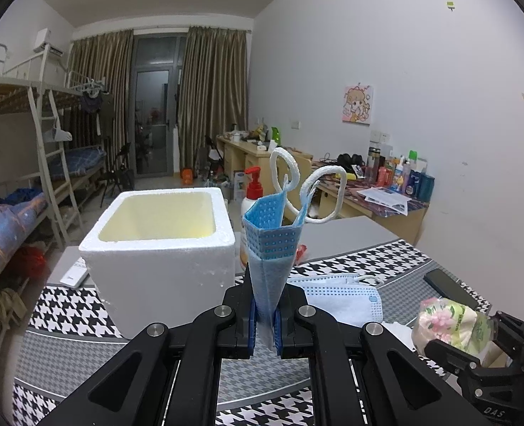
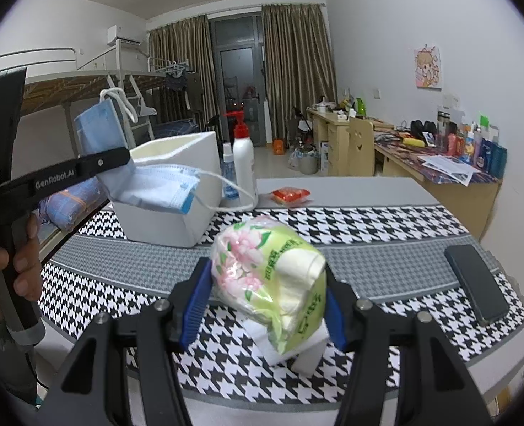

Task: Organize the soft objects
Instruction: 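Lift and carry the tissue pack and blue mask with both tools to the white foam box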

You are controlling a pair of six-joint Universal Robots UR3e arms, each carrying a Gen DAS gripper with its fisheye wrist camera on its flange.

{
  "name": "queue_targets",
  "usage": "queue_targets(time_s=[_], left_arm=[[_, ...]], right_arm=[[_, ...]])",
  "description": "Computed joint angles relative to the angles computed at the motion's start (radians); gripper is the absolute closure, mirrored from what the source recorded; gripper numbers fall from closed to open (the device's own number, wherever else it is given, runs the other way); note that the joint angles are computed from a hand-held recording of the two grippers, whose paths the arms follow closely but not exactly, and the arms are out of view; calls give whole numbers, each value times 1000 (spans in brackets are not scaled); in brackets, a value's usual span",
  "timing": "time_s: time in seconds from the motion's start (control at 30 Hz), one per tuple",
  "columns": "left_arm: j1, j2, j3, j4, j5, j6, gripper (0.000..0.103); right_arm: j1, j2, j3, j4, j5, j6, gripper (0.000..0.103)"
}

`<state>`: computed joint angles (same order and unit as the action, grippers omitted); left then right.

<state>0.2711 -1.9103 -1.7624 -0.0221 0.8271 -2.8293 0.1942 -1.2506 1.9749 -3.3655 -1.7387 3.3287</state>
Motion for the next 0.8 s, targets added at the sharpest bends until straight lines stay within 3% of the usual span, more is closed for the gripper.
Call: queue_targets(time_s=[0.8], left_arm=[[17,-58,185,-40,50,-33,95]], right_arm=[[3,84,-261,98,39,-56,41]])
